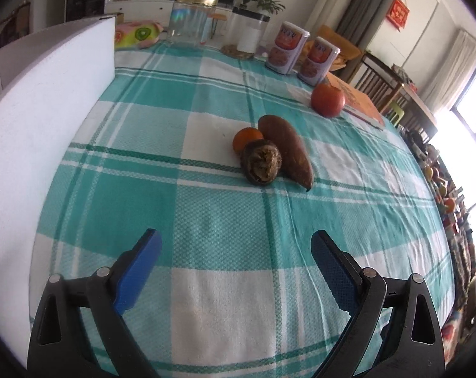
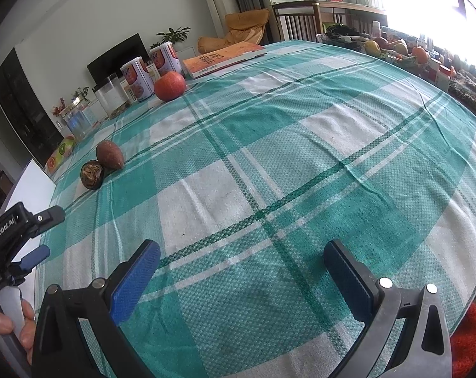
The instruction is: Organize fruits
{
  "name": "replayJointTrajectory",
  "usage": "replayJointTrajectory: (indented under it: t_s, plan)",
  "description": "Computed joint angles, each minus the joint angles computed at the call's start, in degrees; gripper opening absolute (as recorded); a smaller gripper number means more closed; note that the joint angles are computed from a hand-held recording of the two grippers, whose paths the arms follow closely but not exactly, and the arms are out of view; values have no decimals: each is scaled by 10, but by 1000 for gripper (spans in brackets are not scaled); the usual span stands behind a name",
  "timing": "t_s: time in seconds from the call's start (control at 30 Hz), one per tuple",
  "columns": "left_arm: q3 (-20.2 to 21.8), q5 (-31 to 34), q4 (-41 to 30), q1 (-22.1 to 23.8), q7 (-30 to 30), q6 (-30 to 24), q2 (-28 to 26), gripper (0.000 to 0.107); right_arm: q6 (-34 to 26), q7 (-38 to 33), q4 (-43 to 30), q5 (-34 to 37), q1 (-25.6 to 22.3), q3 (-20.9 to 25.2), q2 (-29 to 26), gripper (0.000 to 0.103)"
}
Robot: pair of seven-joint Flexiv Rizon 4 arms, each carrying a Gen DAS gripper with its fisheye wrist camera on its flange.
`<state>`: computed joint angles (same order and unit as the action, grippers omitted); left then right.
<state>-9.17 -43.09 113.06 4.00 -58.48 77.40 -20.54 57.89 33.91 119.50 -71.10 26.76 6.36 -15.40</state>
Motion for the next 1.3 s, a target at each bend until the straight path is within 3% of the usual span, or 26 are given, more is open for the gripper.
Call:
replayJointTrajectory:
  t_s: [0.2,0.3,0.37,0.4,0.43,0.53,0.73,0.87,0.9,0.93,0.97,1.23,1.3]
  plan:
    - [89,192,-128,-66,-107,-21,-90,95,9,9,4,-6,-4,-1,2,103]
    - [74,213,-139,-50,-120,-14,-102,92,9,3,2,-2,-5,0,0,103]
    - [69,224,-141,-43,-122,-24,-103,56,13,4,2,-5,-5,-2,0,103]
    - [62,228,-134,-38,-115,-7,-102,50,15,7,3,-7,-6,-2,0,103]
    - [37,217,-125,-19,-96,-5,-97,42,17,9,3,-9,-7,-3,0,103]
    - [13,202,-96,-2,-76,10,-77,40,21,14,4,-14,-8,-4,1,103]
    - [-47,112,14,42,13,16,7,40,23,16,5,-16,-10,-3,2,103]
    - [-30,71,66,34,63,-34,60,38,21,13,5,-13,-10,-2,2,103]
    - [-25,63,77,29,74,-39,70,34,19,11,4,-12,-9,-2,2,103]
    - [-22,49,88,26,92,-43,80,22,18,10,4,-11,-8,-1,2,103]
    - [-15,46,96,19,100,-46,88,21,16,8,3,-9,-8,-1,1,103]
    - [13,-51,132,-27,196,-10,101,24,5,-5,0,5,-1,1,-1,103]
    - [16,-87,136,-36,222,-8,103,47,4,-6,0,6,-1,0,-1,103]
